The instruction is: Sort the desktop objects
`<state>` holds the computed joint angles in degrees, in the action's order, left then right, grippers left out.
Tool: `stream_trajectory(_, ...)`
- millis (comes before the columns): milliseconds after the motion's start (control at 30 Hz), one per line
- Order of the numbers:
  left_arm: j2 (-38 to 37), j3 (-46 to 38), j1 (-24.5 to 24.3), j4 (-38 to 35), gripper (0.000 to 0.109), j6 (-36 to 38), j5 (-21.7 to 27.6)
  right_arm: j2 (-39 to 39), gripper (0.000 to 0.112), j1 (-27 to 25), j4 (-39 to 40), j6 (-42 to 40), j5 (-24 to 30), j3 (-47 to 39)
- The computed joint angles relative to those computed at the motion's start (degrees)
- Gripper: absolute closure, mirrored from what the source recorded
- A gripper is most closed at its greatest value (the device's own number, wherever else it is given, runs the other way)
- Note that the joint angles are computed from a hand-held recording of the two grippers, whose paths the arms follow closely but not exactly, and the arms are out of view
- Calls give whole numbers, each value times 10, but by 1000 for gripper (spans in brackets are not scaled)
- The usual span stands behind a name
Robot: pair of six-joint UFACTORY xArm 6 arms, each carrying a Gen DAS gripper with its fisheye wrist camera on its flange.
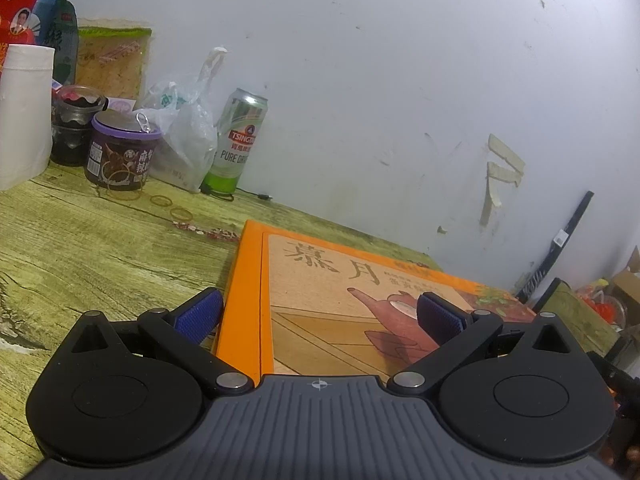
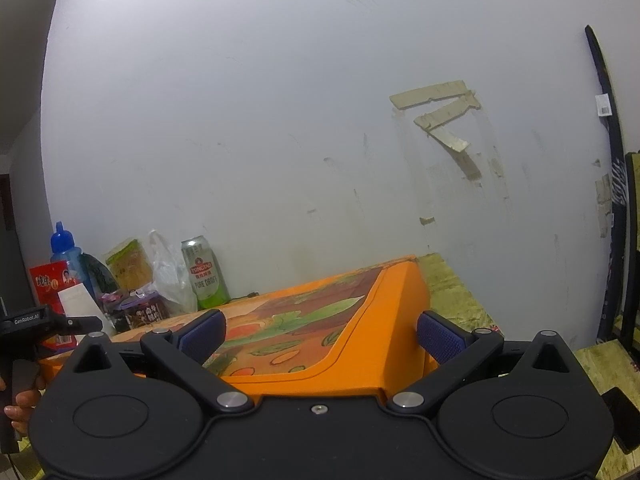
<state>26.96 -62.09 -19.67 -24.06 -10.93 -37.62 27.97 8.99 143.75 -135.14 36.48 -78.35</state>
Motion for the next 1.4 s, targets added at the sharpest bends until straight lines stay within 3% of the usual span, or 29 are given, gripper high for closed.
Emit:
stream_trajectory(433, -5, 6, -2, 4, 6, 0, 0, 2, 10, -3, 1, 3, 6, 3)
stream_trajectory(933, -11, 26, 11, 77, 6, -54, -9, 1, 10, -10, 10, -4, 6, 2)
stream_trajectory(1100, -15, 39, 18, 101, 6, -88, -21, -19, 10, -23, -10, 22, 41, 35)
stream_trajectory(1233, -20, 57, 22, 119, 6, -112, -38, -28, 10, -30, -17, 53, 26, 50)
stream_trajectory(1400, -24, 77, 26, 143, 6, -134, -51, -28, 10, -47, -62, 173, 50, 67)
